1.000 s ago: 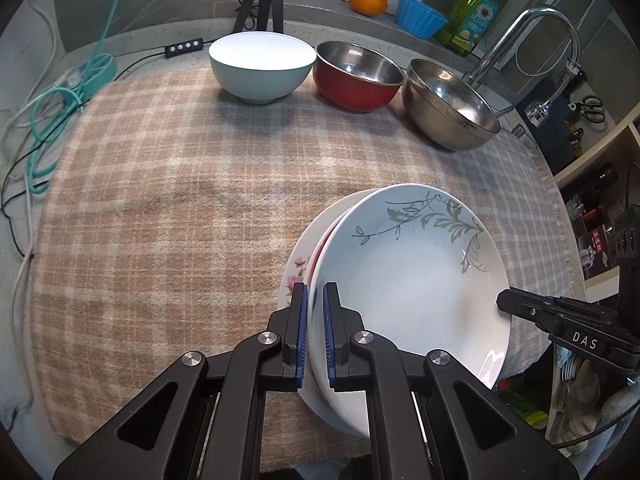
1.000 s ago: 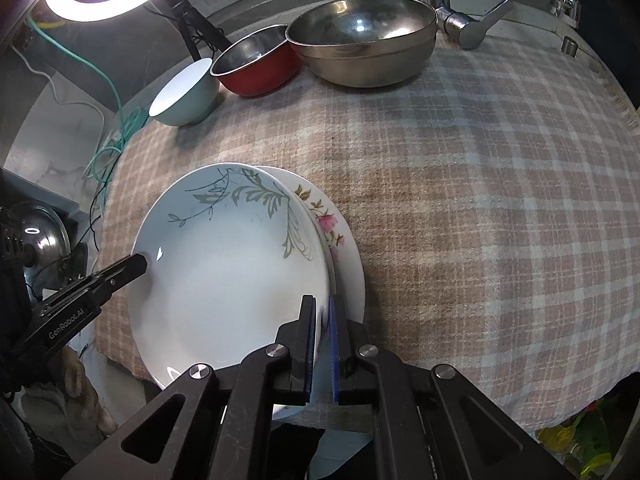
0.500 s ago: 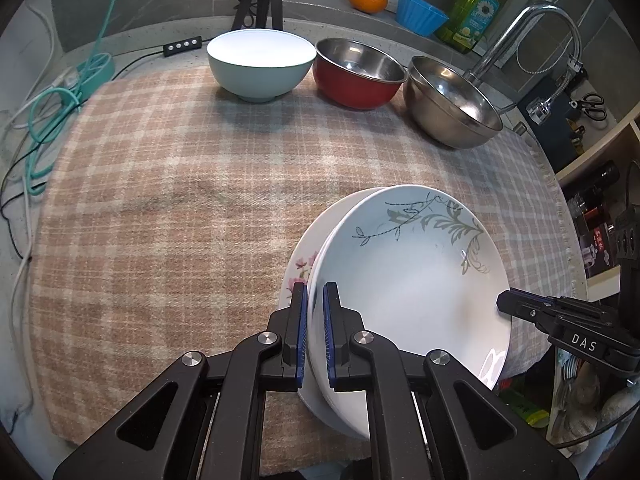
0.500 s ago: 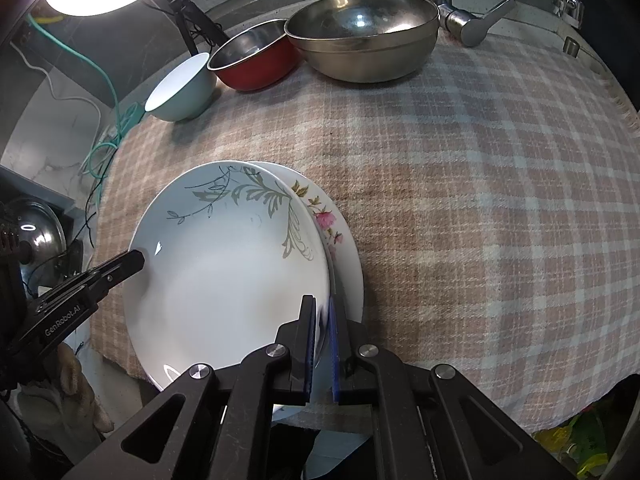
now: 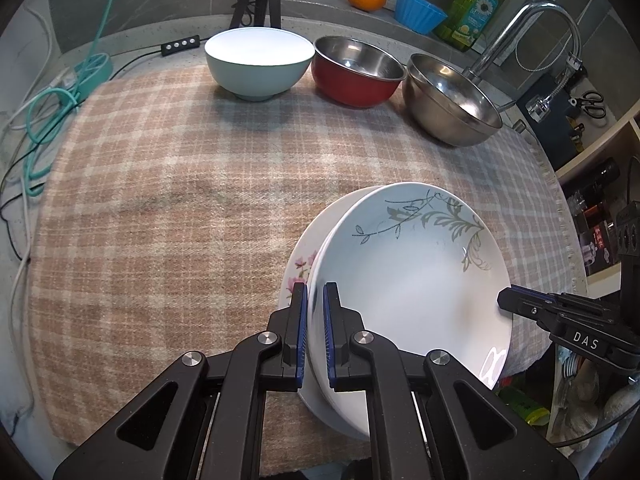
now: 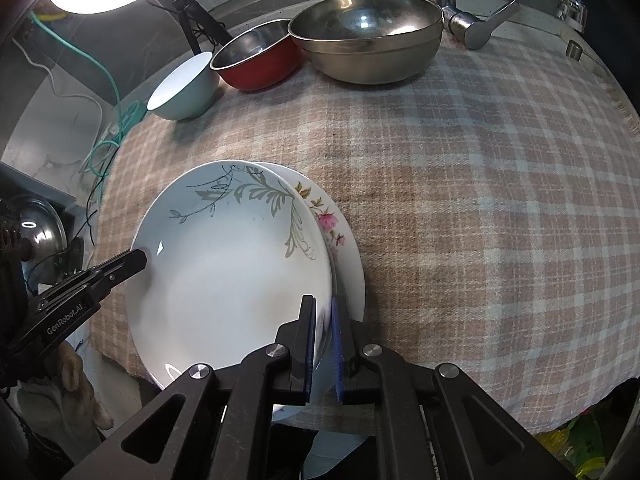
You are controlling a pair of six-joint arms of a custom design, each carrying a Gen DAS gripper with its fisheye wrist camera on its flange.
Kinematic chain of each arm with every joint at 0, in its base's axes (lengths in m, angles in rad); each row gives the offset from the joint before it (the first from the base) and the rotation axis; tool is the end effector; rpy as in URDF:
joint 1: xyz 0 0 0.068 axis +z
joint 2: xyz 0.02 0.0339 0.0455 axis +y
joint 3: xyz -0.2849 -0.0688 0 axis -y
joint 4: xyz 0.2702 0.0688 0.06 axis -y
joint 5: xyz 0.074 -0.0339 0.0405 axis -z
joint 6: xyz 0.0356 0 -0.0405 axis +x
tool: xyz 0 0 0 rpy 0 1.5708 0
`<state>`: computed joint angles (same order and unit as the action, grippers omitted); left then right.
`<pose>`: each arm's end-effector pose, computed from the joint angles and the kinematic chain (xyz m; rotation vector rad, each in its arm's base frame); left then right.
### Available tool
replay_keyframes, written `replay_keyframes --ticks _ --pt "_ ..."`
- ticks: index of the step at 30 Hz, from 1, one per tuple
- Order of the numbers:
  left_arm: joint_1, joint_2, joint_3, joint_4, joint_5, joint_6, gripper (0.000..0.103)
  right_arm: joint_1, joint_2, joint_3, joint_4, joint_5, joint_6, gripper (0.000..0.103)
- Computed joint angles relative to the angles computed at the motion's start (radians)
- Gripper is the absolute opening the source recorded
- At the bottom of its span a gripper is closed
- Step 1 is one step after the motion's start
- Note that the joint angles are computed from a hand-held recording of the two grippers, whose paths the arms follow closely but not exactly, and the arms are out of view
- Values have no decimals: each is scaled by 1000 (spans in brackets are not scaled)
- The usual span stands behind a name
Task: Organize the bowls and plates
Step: 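Lower the leaf-print plate onto the rose-print plate with both grippers, then open both grippers and withdraw from the plate stack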
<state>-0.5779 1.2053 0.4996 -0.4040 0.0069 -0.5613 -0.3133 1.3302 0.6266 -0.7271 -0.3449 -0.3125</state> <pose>0.1770 -0.1157 0.1519 0.0249 2.7351 -0.3542 0.2054 -0.0539 0.1547 -0.0340 2.8745 0.4143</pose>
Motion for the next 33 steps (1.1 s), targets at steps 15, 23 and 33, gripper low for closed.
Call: replay_keyframes --ticks 15,23,33 --pt "25 -57 2 -40 -3 15 6 -42 -51 7 -10 -6 -28 18" --pt "46 -92 20 -71 2 23 6 -112 -58 16 3 -44 -49 18" --pt "47 -50 93 -74 16 21 7 -197 -35 67 26 -119 -97 18"
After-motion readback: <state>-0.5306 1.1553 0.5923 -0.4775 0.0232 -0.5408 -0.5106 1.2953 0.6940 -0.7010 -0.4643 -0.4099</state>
